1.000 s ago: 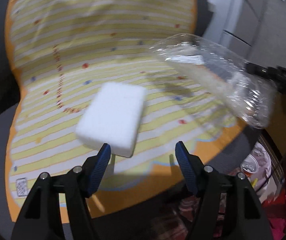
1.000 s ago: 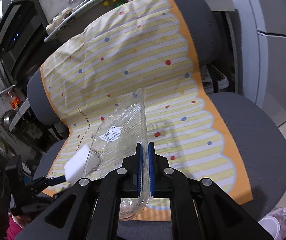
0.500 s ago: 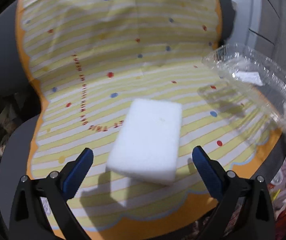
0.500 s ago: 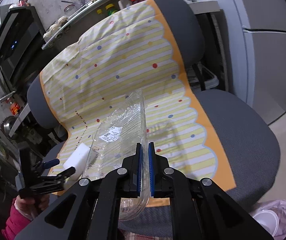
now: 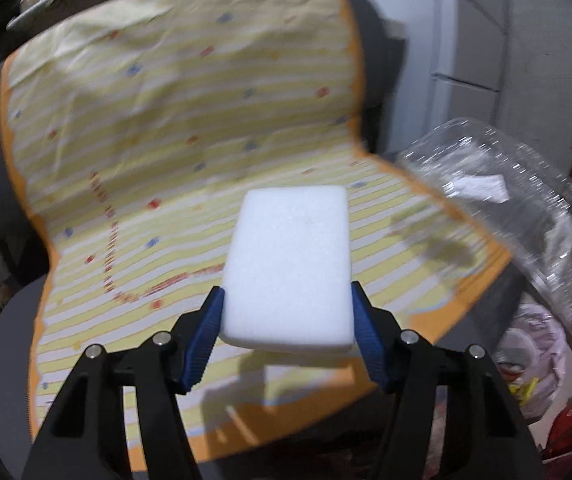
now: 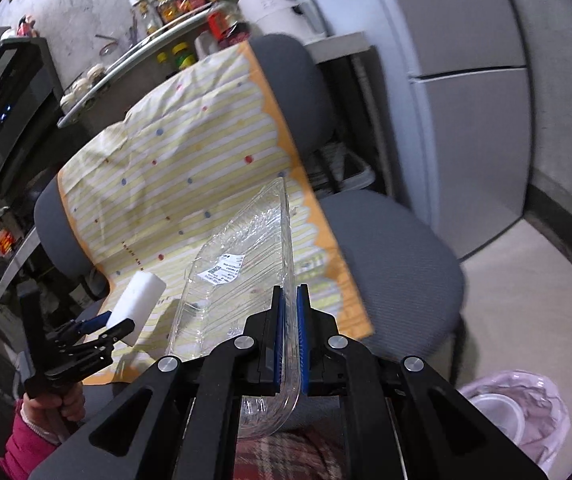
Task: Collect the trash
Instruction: 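Carry the sponge and tray in both tools over the trash bag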
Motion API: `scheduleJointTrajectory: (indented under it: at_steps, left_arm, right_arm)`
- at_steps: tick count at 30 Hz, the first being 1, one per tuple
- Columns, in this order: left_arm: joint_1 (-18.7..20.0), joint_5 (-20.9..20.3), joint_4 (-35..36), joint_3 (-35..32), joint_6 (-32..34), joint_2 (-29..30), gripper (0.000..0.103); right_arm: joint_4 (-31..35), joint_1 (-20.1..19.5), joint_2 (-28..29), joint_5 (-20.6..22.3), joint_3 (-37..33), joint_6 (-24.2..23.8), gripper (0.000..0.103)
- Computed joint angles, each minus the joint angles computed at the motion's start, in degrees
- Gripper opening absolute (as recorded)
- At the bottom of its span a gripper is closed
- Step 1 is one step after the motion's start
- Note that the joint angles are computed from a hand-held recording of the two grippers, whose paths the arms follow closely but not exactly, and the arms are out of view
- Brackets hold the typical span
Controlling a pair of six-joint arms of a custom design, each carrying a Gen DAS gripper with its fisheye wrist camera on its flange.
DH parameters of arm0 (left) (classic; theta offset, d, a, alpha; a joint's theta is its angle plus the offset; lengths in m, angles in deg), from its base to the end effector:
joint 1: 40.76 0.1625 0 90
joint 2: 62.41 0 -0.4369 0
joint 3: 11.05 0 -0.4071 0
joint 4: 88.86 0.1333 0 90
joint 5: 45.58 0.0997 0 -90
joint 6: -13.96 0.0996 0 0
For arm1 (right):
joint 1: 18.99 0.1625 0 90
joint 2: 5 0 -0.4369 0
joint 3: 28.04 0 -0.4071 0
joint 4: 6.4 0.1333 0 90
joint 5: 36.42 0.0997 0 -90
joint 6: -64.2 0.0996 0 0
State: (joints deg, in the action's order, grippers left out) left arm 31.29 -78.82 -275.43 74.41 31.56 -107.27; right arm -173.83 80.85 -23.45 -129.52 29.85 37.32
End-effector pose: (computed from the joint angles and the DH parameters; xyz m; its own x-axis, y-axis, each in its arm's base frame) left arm -0.0158 -0.7515 0.2578 -0.6485 -0.3065 -0.6967 0.3867 0.6558 -0.6484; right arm 0.2745 -0.8340 0.0251 -0.8217 -0.4740 0.3163 -0.5675 0.6303 -0.5298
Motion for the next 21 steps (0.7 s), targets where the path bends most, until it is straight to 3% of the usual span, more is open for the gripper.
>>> scheduleJointTrajectory:
  at_steps: [7, 15, 21]
  left_arm:
    - [-3.68, -7.3, 2.91, -5.36, 0.88, 5.72, 0.061]
    - [-5.72, -12.9, 7.93, -9.15, 0.33, 10.53, 0.062]
    - [-6.57, -14.99, 10.15, -10.63, 0.0, 11.8, 0.062]
  right_arm:
    - [-9.41, -2.61, -7.16, -3.9, 11.78, 2.09, 0.007]
    - [-18.15, -5.18, -14.22, -9.27, 22.86, 2.66, 0.007]
    - [-17.28, -6.49, -14.98, -16.37, 22.81, 3.66, 0.008]
